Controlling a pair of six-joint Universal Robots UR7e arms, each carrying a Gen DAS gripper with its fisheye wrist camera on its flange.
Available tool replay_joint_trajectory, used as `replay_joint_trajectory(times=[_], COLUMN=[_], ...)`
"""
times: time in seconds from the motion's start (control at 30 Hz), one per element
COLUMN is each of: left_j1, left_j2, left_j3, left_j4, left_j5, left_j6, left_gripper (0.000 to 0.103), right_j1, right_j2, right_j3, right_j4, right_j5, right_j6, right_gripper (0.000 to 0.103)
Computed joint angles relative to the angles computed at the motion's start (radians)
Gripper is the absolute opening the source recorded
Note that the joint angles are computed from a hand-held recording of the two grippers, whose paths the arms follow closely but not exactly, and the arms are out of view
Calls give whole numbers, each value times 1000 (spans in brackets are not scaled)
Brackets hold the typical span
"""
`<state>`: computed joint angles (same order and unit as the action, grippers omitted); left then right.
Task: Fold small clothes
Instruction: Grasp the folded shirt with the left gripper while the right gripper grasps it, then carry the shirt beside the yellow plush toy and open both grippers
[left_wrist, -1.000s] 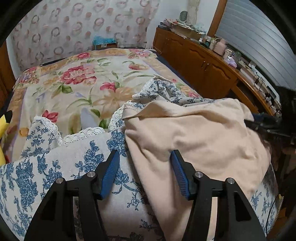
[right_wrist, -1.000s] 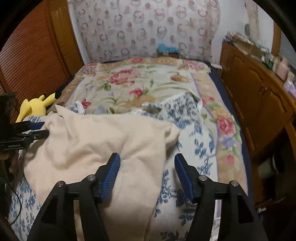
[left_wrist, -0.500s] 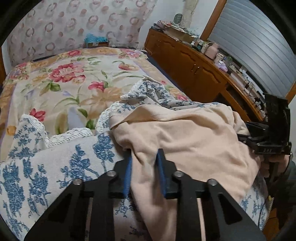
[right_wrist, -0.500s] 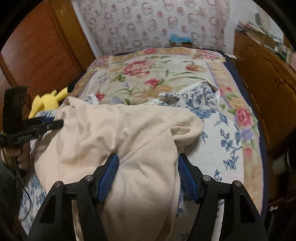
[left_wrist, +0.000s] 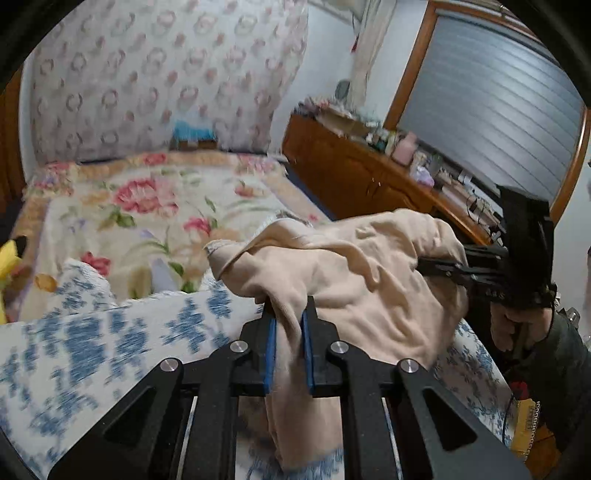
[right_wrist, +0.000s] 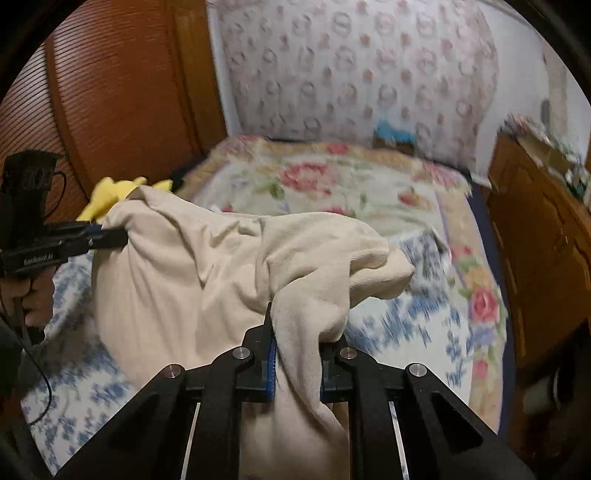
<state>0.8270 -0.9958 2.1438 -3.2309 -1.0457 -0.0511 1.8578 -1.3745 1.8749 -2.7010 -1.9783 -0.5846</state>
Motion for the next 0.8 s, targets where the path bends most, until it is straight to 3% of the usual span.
replay_joint_trajectory(times=[0.2, 0.43, 0.67, 0.8], left_j1=[-57, -106, -69, -24], left_j2=[-189, -437, -580, -609], left_j3=[191, 397, 500, 530], left_j4=[-64, -18, 82, 138], left_j5=[159, 389, 497, 508], left_j6=[-51, -161, -287, -362], left_gripper=[13, 13, 13, 13], right_j1=[86, 176, 264, 287], right_j2=[63, 265, 535, 671], right_j3=[-32, -166, -387, -536], right_j4=[-6, 41, 89, 148], right_j5=[56, 121, 95, 95], right_j6=[-74, -163, -239, -263], right_gripper=[15, 15, 14, 14])
